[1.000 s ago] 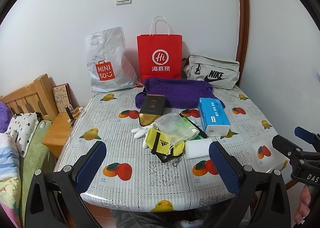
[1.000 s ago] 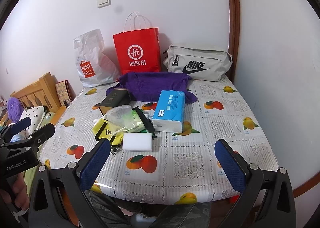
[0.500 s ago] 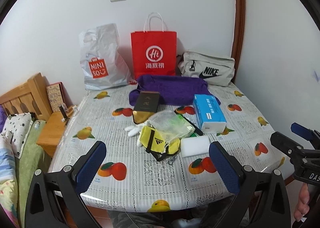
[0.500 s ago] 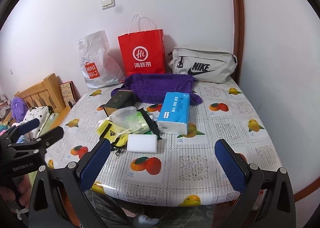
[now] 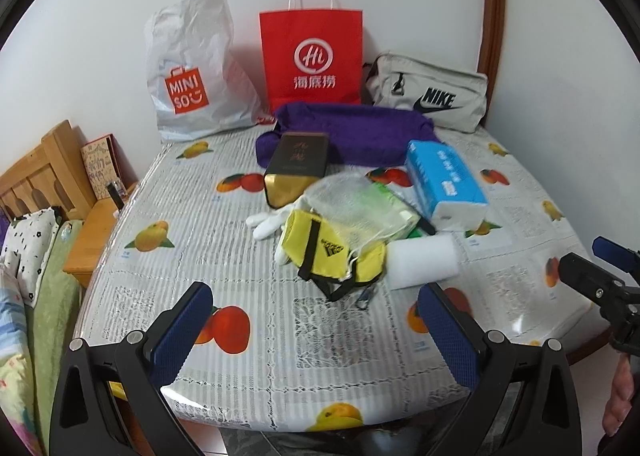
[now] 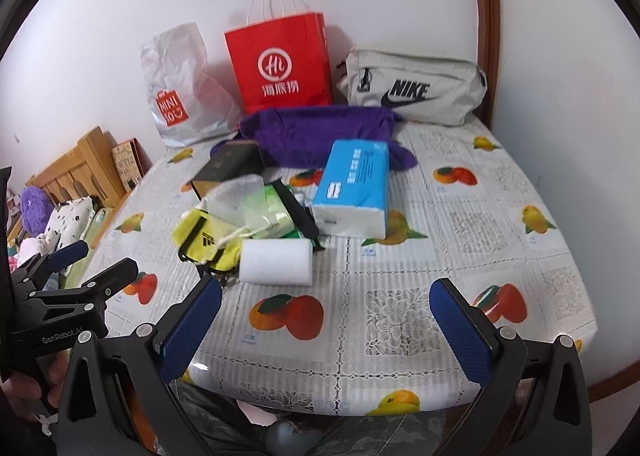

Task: Organize soft objects
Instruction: 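Grasp the yellow Adidas pouch with the left tool while the right tool grasps the white sponge block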

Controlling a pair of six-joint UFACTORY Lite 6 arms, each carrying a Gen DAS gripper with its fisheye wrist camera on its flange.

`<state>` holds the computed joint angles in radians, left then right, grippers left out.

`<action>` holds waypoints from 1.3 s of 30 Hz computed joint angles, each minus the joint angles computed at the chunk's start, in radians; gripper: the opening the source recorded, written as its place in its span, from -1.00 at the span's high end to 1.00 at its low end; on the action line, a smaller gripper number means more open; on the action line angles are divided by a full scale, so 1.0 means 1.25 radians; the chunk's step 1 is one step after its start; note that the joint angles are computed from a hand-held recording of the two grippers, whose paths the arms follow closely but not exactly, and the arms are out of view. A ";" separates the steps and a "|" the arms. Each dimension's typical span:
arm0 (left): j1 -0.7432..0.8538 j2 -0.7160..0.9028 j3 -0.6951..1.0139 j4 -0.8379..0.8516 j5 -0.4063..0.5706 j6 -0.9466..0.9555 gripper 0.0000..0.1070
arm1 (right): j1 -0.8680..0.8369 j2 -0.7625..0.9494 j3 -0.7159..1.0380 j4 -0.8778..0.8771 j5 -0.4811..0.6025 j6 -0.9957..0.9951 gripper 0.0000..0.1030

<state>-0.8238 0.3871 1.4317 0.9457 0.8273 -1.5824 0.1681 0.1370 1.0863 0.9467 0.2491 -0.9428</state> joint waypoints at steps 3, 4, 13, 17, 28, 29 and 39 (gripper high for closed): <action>0.029 0.010 -0.022 0.006 -0.052 -0.006 -0.93 | 0.008 0.055 0.028 0.020 -0.006 -0.018 -1.00; 0.039 0.010 -0.032 0.012 -0.071 -0.009 -0.93 | 0.012 0.073 0.036 0.032 -0.009 -0.029 -1.00; 0.113 0.031 -0.080 0.037 -0.144 -0.026 -0.93 | 0.061 0.284 0.188 0.097 -0.018 -0.103 -1.00; 0.147 0.028 -0.112 0.040 -0.177 -0.036 -0.93 | 0.098 0.388 0.290 0.017 -0.023 -0.008 -1.00; 0.208 0.059 -0.130 0.107 -0.291 -0.059 -0.93 | 0.136 0.602 0.549 -0.221 0.027 0.302 -1.00; 0.214 0.069 -0.120 0.110 -0.302 -0.053 -0.93 | 0.138 0.616 0.568 -0.249 0.031 0.329 -0.94; 0.272 0.183 0.025 0.001 -0.399 0.133 -0.84 | 0.117 0.591 0.556 -0.224 0.058 0.247 -0.59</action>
<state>-0.4833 0.6159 1.4635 0.9473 0.3291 -1.4158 0.3141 0.8756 1.7809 0.6671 0.3219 -0.6341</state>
